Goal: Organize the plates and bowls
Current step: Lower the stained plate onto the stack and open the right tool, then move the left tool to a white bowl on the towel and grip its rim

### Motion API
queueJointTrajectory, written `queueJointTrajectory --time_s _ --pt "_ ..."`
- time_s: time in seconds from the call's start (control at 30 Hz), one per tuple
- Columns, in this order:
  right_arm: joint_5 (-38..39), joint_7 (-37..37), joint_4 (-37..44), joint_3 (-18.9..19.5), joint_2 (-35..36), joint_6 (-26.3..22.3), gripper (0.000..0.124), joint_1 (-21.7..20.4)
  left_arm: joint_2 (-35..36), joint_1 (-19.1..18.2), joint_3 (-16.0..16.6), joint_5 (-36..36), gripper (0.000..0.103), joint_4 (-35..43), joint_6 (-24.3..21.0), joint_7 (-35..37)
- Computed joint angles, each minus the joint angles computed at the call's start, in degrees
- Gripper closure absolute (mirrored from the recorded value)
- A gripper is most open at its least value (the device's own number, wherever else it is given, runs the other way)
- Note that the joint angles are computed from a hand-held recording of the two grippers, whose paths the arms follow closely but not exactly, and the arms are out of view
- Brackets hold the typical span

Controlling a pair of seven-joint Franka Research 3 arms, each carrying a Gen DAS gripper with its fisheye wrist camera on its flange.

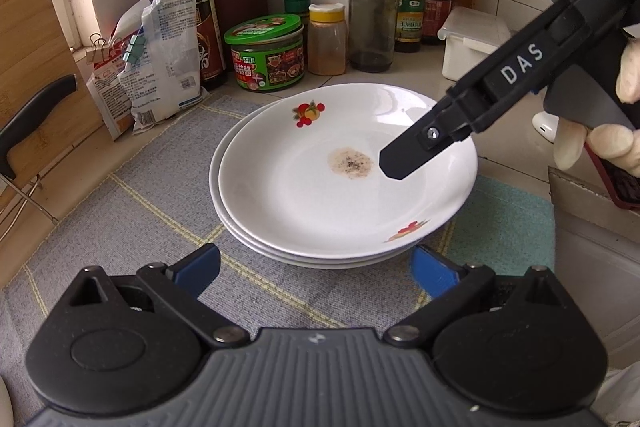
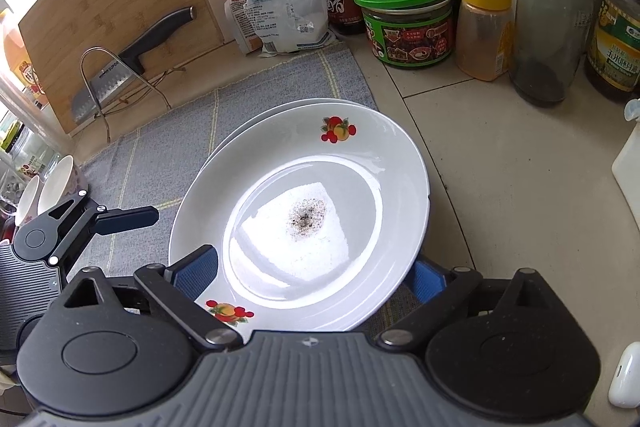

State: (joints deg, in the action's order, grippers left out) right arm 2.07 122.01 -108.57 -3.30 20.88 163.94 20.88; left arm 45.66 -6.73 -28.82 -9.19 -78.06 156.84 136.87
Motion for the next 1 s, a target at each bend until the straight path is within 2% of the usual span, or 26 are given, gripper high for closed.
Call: queueJointTrajectory --time_s 0.2,0.43,0.63,0.8,0.87,0.93,1.0 --pt "0.6 -0.9 -1.0 0.5 -0.3 0.9 0.023 -0.1 -1.4 0.8 -0.8 -0.4 0.002 -2.6 1.7 0.3" --pt "-0.4 -1.0 -1.8 -0.2 -0.7 1.4 0.022 1.0 -4.3 2.8 -2.3 -1.0 0.002 -7.9 5.9 -0.4" --pt "-8.7 2.1 -3.6 -4.0 -2.3 4.5 0.021 5.3 -7.8 4.9 -2.8 -0.8 0.001 -13.6 11.8 -4.6" --pt "-14.2 1.5 -2.8 -6.2 -1.7 7.6 0.021 7.9 -12.1 4.3 0.1 1.2 0.001 -19.6 18.9 -12.9" --pt "-16.3 0.7 -1.5 -7.2 -0.8 8.4 0.021 9.1 -13.7 2.7 2.7 2.0 0.001 -21.6 21.3 -17.1" --pt "-16.5 -1.8 -0.2 -6.5 0.2 9.6 0.021 8.7 -15.7 -0.1 6.8 2.8 0.001 -23.8 23.9 -21.8" --pt "-15.5 -5.2 1.2 -5.3 1.5 11.0 0.021 7.9 -17.6 -4.5 12.6 3.4 0.001 -26.0 26.5 -26.9"
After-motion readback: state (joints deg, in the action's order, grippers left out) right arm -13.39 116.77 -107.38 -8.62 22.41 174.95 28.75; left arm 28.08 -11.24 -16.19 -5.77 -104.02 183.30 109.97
